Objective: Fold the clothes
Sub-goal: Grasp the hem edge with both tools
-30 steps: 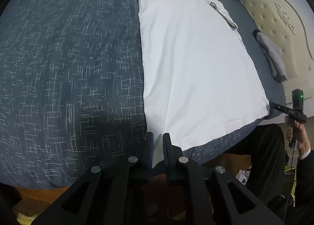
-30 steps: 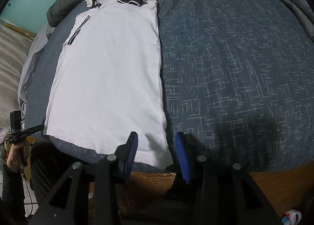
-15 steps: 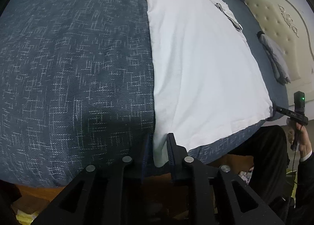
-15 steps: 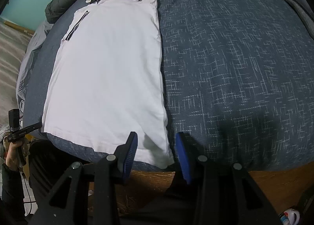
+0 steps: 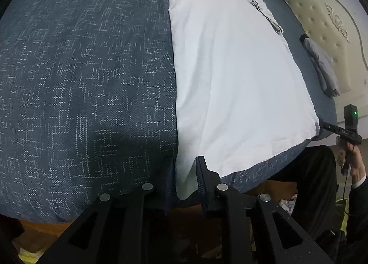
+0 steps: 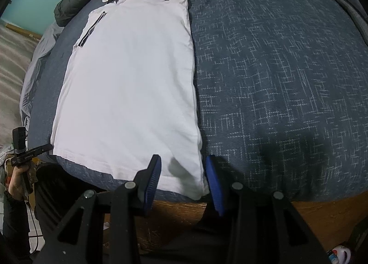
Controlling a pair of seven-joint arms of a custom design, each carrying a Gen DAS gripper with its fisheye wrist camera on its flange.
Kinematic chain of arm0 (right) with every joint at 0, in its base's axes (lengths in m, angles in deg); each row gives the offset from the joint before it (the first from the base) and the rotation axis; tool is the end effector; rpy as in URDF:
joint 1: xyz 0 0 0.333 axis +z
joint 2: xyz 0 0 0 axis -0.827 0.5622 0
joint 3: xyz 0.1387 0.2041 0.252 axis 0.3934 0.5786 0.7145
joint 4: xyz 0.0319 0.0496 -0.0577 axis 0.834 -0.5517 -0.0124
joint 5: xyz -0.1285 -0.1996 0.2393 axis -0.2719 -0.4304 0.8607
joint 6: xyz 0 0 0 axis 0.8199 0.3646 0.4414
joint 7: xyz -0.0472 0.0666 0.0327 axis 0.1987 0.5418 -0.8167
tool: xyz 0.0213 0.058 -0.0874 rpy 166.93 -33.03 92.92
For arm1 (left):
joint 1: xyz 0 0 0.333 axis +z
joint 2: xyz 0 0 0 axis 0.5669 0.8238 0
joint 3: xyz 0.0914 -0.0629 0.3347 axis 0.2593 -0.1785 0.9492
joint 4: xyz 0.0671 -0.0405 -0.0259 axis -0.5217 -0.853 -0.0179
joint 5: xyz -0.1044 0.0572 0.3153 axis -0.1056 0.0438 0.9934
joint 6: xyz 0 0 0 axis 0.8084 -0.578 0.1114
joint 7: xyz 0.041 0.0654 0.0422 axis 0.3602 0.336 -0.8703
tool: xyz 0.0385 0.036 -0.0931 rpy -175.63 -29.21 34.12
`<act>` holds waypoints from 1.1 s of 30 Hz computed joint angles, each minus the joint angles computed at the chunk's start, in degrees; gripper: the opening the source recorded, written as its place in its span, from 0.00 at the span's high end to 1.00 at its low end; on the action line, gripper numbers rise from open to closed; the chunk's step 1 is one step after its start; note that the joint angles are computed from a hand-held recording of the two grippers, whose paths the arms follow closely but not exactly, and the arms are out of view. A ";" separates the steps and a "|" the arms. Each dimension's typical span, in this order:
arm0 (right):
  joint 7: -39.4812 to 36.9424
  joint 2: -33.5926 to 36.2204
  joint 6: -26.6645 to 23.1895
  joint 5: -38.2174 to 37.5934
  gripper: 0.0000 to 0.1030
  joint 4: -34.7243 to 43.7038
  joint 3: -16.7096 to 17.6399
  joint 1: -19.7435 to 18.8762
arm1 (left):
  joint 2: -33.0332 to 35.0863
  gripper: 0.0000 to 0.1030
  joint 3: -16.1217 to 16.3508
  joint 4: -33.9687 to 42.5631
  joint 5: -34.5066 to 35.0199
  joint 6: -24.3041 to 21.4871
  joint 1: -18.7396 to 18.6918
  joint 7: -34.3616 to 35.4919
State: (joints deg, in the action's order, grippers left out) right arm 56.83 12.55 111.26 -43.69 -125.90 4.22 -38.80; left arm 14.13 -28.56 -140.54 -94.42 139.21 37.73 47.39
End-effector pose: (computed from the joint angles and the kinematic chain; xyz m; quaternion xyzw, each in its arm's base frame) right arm 0.7337 0.2798 0.3520 -0.7747 0.5985 0.0872 0.1844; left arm 0.5883 -0.1951 0.3042 0.7655 -0.6032 0.2164 0.0571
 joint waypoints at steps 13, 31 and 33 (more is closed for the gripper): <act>-0.38 2.38 -2.68 -0.87 0.73 3.95 0.03 0.59 | 1.28 0.88 -1.20 1.70 -0.46 -1.10 0.72 2.65; -5.89 -1.09 4.06 4.45 0.98 -0.52 2.69 -1.26 | 0.58 0.97 -5.53 1.76 -2.47 1.86 5.22 5.78; -6.54 -1.21 4.48 5.26 0.98 -0.18 3.01 -1.67 | 0.14 0.97 -7.23 0.83 -3.88 3.03 6.98 7.37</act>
State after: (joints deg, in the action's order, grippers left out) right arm 50.29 11.34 115.74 -38.43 -126.09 7.23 -40.47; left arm 14.27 -35.80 -139.71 -98.30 142.25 44.71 54.76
